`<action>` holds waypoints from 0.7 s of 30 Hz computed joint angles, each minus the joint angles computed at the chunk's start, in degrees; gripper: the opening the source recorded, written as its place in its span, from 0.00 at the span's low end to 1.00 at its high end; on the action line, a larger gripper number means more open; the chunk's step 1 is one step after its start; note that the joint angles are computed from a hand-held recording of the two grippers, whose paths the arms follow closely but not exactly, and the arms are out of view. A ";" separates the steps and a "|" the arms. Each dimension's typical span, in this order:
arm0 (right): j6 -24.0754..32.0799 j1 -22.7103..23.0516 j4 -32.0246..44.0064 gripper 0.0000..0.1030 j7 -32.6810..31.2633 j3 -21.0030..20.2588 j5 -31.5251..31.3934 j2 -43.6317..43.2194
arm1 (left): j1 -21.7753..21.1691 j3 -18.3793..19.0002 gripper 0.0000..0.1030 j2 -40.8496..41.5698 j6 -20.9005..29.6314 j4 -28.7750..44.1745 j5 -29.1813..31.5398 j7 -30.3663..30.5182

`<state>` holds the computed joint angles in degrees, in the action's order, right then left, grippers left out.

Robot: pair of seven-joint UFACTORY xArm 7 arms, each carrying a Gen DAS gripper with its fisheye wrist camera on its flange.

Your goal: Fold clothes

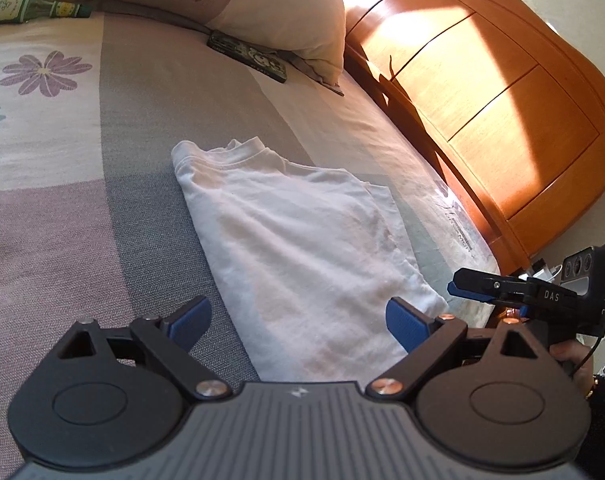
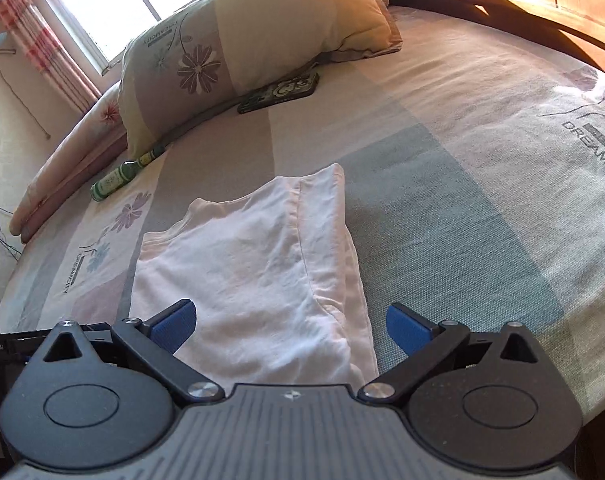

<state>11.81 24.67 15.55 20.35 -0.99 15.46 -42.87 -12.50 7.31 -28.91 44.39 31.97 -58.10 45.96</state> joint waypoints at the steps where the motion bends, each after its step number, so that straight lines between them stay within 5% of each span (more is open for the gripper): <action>1: 0.51 2.15 0.93 1.00 -2.43 -3.78 0.79 1.40 | 0.04 0.77 0.91 0.90 1.49 0.59 -0.31 -0.70; 7: 4.65 16.64 6.38 1.00 -20.43 -24.12 12.60 6.36 | 2.98 2.73 0.91 9.23 13.73 5.99 -3.09 -5.19; 15: 4.34 34.37 14.22 1.00 -39.74 -42.97 32.45 10.44 | 7.15 -1.34 0.95 17.64 18.36 11.62 -8.47 -4.80; 21: 1.98 43.83 18.35 1.00 -51.04 -49.90 45.17 12.84 | 8.57 -4.18 0.95 19.42 16.77 12.61 -12.47 -2.67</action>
